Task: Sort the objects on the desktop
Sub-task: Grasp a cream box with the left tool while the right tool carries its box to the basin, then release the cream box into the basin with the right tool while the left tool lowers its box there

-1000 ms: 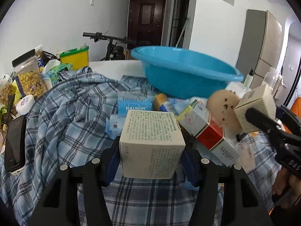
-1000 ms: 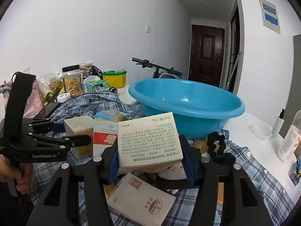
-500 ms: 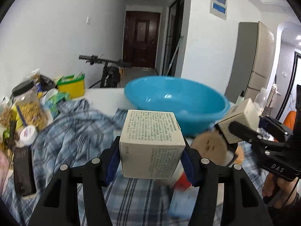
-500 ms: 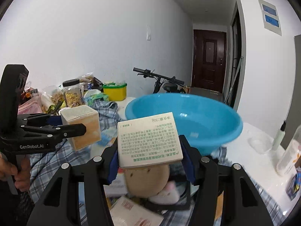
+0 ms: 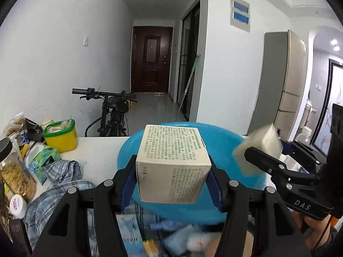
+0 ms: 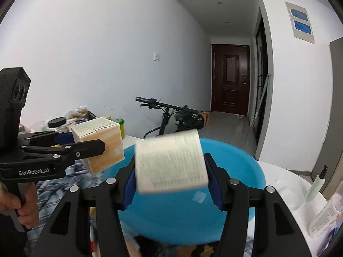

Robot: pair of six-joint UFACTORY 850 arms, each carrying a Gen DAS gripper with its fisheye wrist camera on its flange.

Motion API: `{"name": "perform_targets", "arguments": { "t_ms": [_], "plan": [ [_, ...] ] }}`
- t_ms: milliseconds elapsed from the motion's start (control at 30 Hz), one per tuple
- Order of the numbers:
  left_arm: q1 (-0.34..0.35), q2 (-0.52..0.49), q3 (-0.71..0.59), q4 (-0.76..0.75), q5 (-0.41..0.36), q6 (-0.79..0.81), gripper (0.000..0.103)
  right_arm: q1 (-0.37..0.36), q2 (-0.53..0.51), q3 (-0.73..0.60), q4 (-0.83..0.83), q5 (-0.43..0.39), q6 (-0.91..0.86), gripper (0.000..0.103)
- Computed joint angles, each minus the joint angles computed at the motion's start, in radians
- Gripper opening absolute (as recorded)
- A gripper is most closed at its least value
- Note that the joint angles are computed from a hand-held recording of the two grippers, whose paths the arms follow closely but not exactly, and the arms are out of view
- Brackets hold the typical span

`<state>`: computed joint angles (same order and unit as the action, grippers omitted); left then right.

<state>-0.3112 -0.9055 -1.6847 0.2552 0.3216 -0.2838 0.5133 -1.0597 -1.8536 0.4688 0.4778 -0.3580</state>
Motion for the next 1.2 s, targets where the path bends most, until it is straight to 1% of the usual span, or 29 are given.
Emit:
{"name": "perform_targets", "arguments": {
  "t_ms": [67,133,167,200,233,300,433,500,600,667,800,867,933,1033,1067,1133,1200],
  "plan": [
    [-0.001,-0.049,-0.07,0.03,-0.042,-0.024,0.061,-0.007,-0.027,-0.026,0.004,-0.011,0.015,0.056],
    [0.001,-0.09,-0.124,0.083,-0.076,-0.072,0.061,-0.013,-0.047,-0.05,0.005,-0.061,0.033,0.056],
    [0.004,-0.107,-0.145,0.109,-0.083,-0.098,0.061,-0.014,-0.051,-0.054,-0.005,-0.065,0.036,0.056],
    [0.007,-0.119,-0.159,0.14,-0.09,-0.133,0.061,-0.011,-0.06,-0.063,0.021,-0.058,0.004,0.056],
    [0.011,-0.134,-0.18,0.212,-0.102,-0.209,0.061,-0.011,-0.066,-0.071,0.047,-0.062,-0.023,0.056],
    [0.018,-0.149,-0.197,0.27,-0.112,-0.279,0.061,-0.016,-0.065,-0.072,0.018,-0.083,0.011,0.055],
    [0.019,-0.144,-0.181,0.198,-0.092,-0.201,0.061,-0.014,-0.062,-0.062,0.025,-0.076,0.002,0.054],
    [0.016,-0.139,-0.17,0.161,-0.074,-0.156,0.061,-0.02,-0.064,-0.069,0.024,-0.086,0.003,0.047],
    [0.012,-0.138,-0.168,0.177,-0.073,-0.157,0.061,-0.024,-0.064,-0.068,-0.013,-0.088,0.051,0.044],
    [0.007,-0.138,-0.165,0.134,-0.075,-0.105,0.061,-0.024,-0.066,-0.072,-0.021,-0.09,0.053,0.043],
    [0.004,-0.129,-0.145,0.101,-0.06,-0.065,0.061,-0.023,-0.068,-0.078,0.003,-0.094,0.032,0.043],
    [0.004,-0.129,-0.146,0.131,-0.06,-0.096,0.061,-0.024,-0.067,-0.075,0.006,-0.091,0.031,0.043],
    [0.003,-0.13,-0.148,0.109,-0.064,-0.076,0.061,-0.023,-0.068,-0.078,0.022,-0.095,0.012,0.043],
    [0.004,-0.133,-0.151,0.176,-0.06,-0.143,0.061,-0.022,-0.07,-0.083,0.023,-0.097,0.008,0.043],
    [0.003,-0.132,-0.151,0.172,-0.061,-0.137,0.061,-0.021,-0.07,-0.083,0.029,-0.095,0.001,0.046],
    [0.001,-0.134,-0.152,0.184,-0.061,-0.143,0.061,-0.019,-0.068,-0.08,0.057,-0.088,-0.03,0.056],
    [0.0,-0.134,-0.151,0.186,-0.061,-0.141,0.061,-0.017,-0.064,-0.072,0.067,-0.076,-0.037,0.077]
  ]
}}
